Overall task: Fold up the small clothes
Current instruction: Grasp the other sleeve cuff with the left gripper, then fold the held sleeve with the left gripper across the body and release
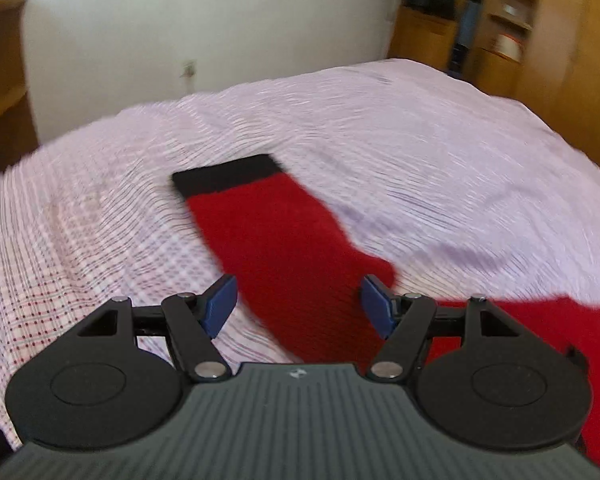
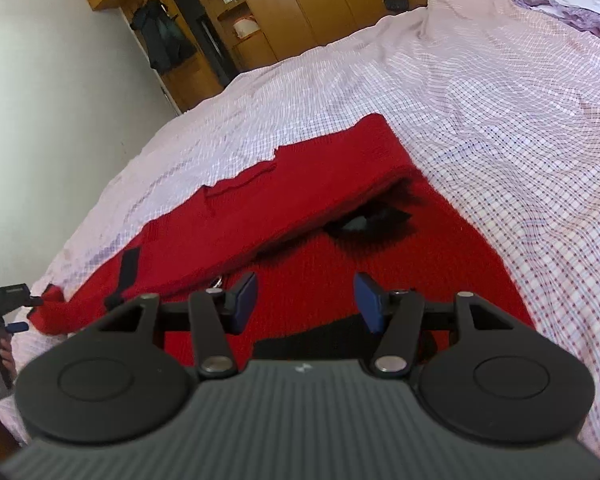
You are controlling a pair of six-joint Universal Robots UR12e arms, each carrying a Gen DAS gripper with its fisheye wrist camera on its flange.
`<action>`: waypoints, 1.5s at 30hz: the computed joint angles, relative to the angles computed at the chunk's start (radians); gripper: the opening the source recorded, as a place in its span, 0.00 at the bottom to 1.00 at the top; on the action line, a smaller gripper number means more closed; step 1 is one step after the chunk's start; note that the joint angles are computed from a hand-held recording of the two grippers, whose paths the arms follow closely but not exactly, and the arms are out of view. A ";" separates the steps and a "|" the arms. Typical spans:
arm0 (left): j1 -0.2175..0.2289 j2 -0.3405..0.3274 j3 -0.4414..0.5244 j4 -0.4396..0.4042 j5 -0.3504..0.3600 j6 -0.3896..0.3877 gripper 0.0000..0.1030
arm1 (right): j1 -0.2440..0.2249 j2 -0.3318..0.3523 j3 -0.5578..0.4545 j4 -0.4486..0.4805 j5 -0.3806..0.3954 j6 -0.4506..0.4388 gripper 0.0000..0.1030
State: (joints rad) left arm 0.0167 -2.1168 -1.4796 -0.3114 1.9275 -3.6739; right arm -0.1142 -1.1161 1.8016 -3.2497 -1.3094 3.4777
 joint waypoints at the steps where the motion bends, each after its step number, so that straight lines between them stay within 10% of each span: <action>1: 0.011 0.001 -0.005 0.003 -0.017 -0.026 0.73 | 0.004 -0.004 0.004 0.003 -0.008 -0.001 0.55; 9: 0.078 0.018 -0.075 0.101 -0.202 -0.234 0.76 | 0.028 -0.019 0.013 0.043 -0.043 -0.020 0.55; 18: 0.095 0.008 -0.088 0.155 -0.154 -0.344 0.75 | 0.053 -0.012 -0.005 0.083 -0.056 -0.059 0.55; 26: 0.094 -0.059 0.008 0.131 -0.182 -0.254 0.75 | 0.068 -0.007 -0.012 0.107 -0.077 -0.059 0.55; 32: 0.107 -0.066 0.004 0.170 -0.245 -0.202 0.17 | 0.070 -0.005 -0.017 0.110 -0.081 -0.075 0.55; 36: 0.129 -0.035 -0.054 0.253 -0.331 -0.269 0.11 | 0.067 -0.002 -0.019 0.107 -0.068 -0.066 0.55; 45: 0.106 0.020 -0.082 0.419 -0.388 -0.142 0.11 | 0.057 0.000 -0.016 0.088 -0.017 -0.047 0.55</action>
State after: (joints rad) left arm 0.1224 -2.0965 -1.5620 0.1073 1.5397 -3.8157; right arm -0.0571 -1.1165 1.7855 -3.1612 -1.3259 3.4311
